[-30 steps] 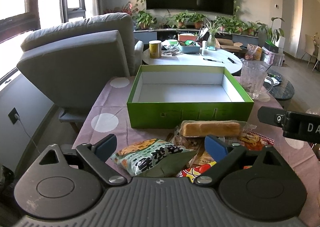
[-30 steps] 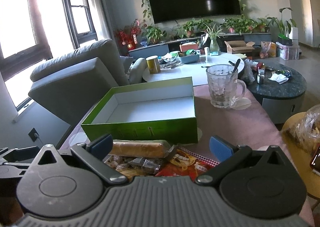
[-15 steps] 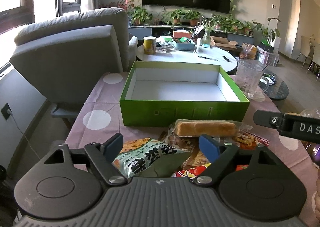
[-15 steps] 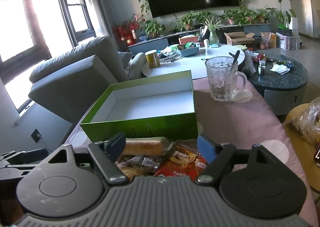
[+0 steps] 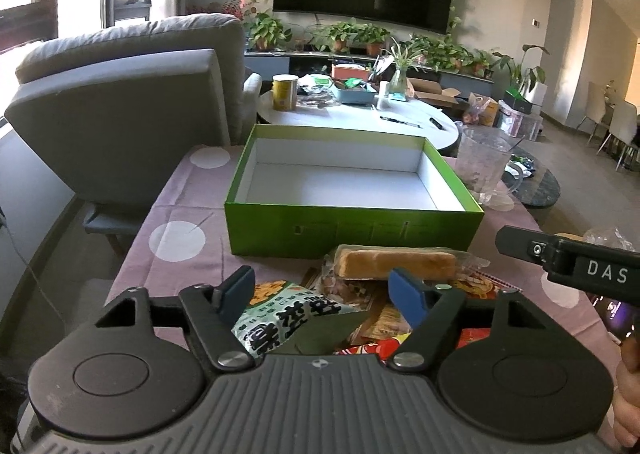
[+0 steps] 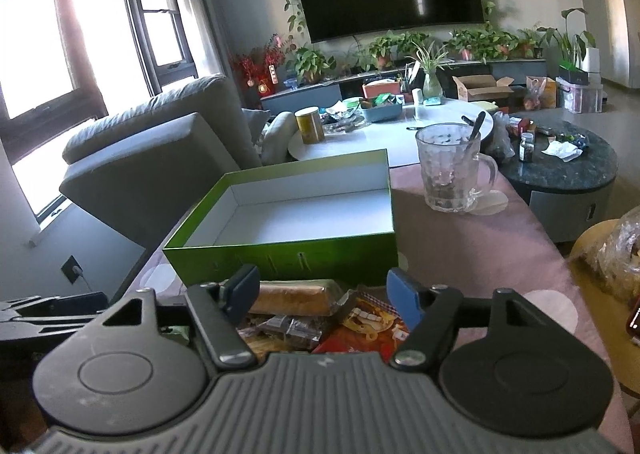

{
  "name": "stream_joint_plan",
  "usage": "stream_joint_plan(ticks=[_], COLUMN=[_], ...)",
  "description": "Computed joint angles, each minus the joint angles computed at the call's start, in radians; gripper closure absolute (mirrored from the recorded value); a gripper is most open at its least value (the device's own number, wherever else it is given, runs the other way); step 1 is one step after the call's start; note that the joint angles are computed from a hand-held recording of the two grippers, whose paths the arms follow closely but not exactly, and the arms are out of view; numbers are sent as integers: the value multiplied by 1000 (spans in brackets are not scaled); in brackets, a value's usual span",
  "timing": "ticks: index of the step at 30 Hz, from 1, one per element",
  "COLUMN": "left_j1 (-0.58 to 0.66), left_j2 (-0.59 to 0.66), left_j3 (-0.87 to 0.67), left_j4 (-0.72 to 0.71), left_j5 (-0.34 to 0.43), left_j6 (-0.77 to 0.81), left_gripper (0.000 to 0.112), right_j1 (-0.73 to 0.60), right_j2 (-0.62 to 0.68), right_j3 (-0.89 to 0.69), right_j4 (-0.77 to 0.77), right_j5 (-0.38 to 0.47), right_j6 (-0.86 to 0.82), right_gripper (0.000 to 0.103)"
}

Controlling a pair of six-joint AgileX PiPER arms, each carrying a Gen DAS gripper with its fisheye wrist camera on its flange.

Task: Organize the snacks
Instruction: 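Lower both grippers onto the bagged bread loaf and close them on it, then lift the bread loaf with both grippers into the green box and open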

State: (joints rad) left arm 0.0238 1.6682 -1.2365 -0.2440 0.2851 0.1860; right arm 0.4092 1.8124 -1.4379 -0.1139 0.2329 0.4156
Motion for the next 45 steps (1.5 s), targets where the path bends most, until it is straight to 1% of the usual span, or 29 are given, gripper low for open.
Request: stream_joint_plan(ticks=[3,5,7,11,13,16,18,21,23,26,30,33,35,40,41,42,43,45], left_j1=[6,10,9,7,7,14,22,27,28,24,20,27,34,41,38,37,36,41], left_j2=[6,8,8,17,26,64,104,170,208,245,279,306,325,372,375,378,381,376], left_j3=[-5,-5,-2,-8,-22,-83,-145,-243,-294,-337,-370,-398,-417,-482,-486,-487,-490,-475], left_j4=[-60,-108,-123,-124,-126,-154,-181,-168,-158,-132,-109,-123,-148,-192,-190,-194,-199,-241], left_j5=[13,20,19,19,26,73,122,197,235,256,275,296,309,361,360,358,363,368], left_j6=[63,114,132,141,150,184,214,195,181,166,169,184,206,263,265,278,288,320], left_gripper=[52,54,56,58,58,58,58,58,58,58,58,58,60,71,72,74,79,85], right_j1=[-9,-23,-32,-32,-37,-48,-57,-74,-86,-89,-107,-121,-120,-123,-126,-128,-134,-138], right_j2=[4,8,13,23,32,56,81,135,165,188,224,248,269,323,332,339,348,356], right_j3=[-5,-13,-22,-36,-52,-95,-142,-239,-283,-307,-338,-356,-381,-461,-475,-488,-504,-519], right_j4=[99,239,319,287,311,351,366,367,391,370,432,506,522,553,567,580,605,628], right_j5=[3,15,32,52,71,118,166,255,293,314,341,358,373,423,433,446,463,484], right_j6=[-89,-216,-285,-250,-271,-307,-322,-318,-343,-341,-401,-460,-476,-518,-534,-546,-568,-579], right_gripper=[11,11,11,11,11,11,11,11,11,11,11,11,11,11,11,11,11,12])
